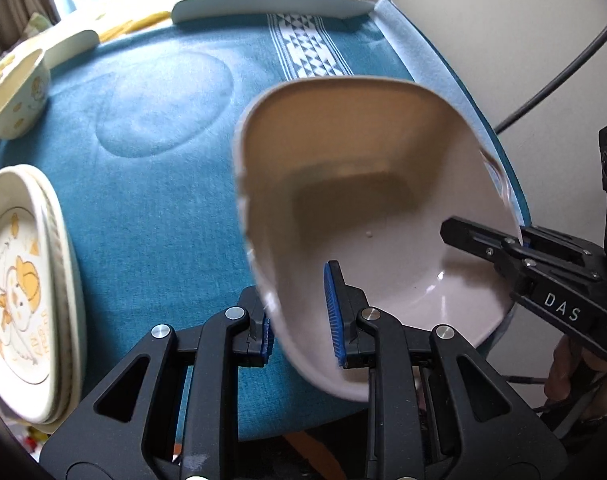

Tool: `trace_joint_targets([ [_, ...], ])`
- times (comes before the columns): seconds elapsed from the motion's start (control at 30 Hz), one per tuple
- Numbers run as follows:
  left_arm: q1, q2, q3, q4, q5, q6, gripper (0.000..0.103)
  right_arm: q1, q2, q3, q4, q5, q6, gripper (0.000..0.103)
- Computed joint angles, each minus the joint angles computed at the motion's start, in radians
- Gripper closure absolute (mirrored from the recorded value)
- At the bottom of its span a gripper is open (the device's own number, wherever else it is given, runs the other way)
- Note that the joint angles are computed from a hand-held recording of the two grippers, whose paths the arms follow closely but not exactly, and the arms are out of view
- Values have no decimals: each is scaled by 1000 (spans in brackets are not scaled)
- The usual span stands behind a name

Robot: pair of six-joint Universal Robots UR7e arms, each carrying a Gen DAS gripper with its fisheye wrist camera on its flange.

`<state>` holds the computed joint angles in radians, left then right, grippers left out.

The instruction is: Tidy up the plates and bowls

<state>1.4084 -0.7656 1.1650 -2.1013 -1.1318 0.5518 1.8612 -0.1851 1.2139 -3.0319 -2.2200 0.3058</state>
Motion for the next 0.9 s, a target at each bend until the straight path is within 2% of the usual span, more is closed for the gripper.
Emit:
trace_joint_targets([
  [0.03, 1, 9, -17, 23, 1, -7, 83, -1, 0, 3, -13, 6, 5, 89],
  [0.1, 1, 15, -22, 34, 15, -6, 83, -7, -3, 18, -50, 31, 19, 77],
  [0.17, -1, 15, -11, 14, 29, 13, 79, -9, -5, 28, -71, 36, 43, 46],
  [0.2, -1, 13, -6, 10, 31, 19, 76, -11, -6, 37, -90, 40, 53, 44],
  [0.23, -1, 12, -2, 5, 31, 22, 62, -13, -9, 45, -103, 47, 64, 44],
  [0.27, -1, 9, 6, -10, 29, 28, 37, -15, -11, 52, -113, 50, 75, 44],
  [0.33, -3, -1, 35, -80, 31, 46, 17, -14, -14, 57, -125, 42, 87, 44],
  [0.57, -5, -35, 43, -65, 21, 49, 17, 25, -30, 60, -137, -28, 68, 44],
  [0.7, -19, -102, 64, -92, 14, 40, 17, 68, -44, 32, -117, -69, 8, 44],
  [0.8, -30, -156, 64, -142, -2, 40, 17, 102, -42, -30, -88, -69, -56, 44],
  [0.83, -34, -176, 66, -169, -7, 44, 17, 110, -39, -49, -86, -63, -79, 42],
  [0.9, -41, -200, 55, -248, -20, 62, 9, 131, -13, -125, -77, -52, -135, 18],
])
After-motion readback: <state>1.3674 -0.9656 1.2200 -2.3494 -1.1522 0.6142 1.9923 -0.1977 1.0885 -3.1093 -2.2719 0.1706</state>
